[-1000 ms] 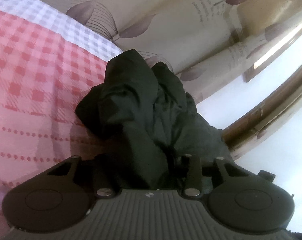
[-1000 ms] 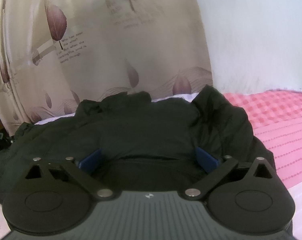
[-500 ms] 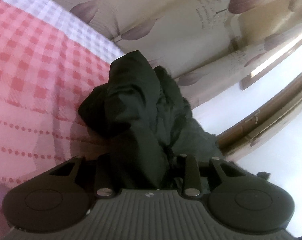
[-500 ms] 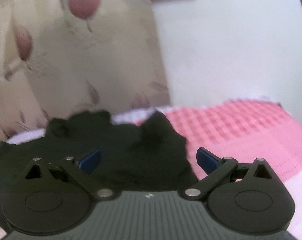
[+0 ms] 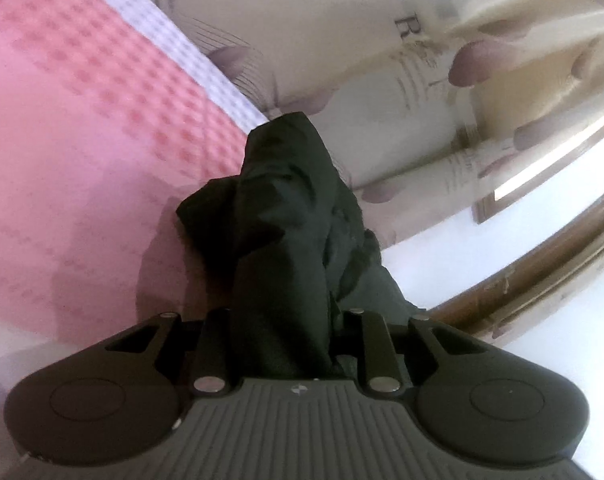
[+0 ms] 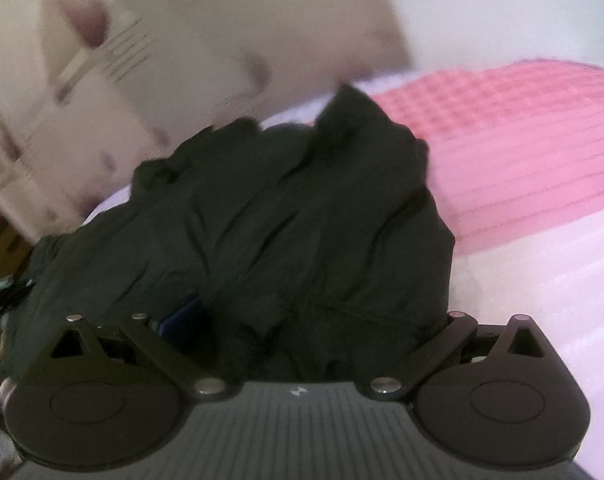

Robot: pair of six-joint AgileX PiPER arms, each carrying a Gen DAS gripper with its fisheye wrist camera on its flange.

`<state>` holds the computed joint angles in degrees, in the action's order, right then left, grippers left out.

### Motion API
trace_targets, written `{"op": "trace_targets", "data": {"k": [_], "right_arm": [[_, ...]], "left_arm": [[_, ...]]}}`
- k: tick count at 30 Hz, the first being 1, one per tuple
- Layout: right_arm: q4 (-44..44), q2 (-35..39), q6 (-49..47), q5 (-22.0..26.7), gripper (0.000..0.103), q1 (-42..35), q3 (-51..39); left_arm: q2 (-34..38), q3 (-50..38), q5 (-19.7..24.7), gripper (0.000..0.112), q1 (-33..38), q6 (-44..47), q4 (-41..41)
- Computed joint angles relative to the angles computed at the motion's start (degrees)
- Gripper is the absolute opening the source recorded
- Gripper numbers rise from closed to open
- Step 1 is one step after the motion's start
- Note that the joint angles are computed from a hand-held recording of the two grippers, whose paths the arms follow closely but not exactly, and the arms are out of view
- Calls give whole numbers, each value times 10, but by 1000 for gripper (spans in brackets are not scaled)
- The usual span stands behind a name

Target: Fold large clothes

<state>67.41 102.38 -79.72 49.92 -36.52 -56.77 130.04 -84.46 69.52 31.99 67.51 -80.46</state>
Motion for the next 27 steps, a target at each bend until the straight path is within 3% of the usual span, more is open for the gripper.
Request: {"op": "trace_targets", "data": {"k": [2, 4, 5, 7, 9, 10, 12, 13, 14, 15, 21, 27], "right_arm": [[2, -47, -14, -47, 101, 8, 25], [71, -107, -85, -92, 101, 16, 57], [108, -125, -120, -81, 101, 14, 64], [164, -140, -164, -11, 102, 14, 62], [155, -142, -154, 50, 101, 44, 49], [145, -137, -150, 67, 97, 72, 42], [129, -121, -151, 64, 62, 128, 33], [113, -112, -141, 45, 33, 161, 24], [100, -93, -131, 21, 19, 195, 13], [96, -67, -126, 13, 15, 215, -1], [22, 62, -1, -45, 9, 296, -119], [29, 159, 125, 28, 5, 275, -206]], "left_arm": [[-12, 9, -3, 26, 6, -2, 10], [-25, 16, -15, 26, 1, -10, 14], [-34, 19, -22, 26, -4, -16, 14], [-54, 30, -37, 26, -11, -29, 17], [-77, 42, -54, 25, -17, -52, 26], [-93, 50, -65, 24, -20, -68, 33], [-130, 62, -83, 24, -30, -102, 51], [-149, 62, -89, 24, -36, -122, 64], [-167, 57, -92, 24, -45, -149, 81], [-184, 48, -95, 24, -55, -177, 101], [-260, -53, -105, 24, -162, -410, 246], [-224, -258, -86, 24, -346, -685, 408]]}}
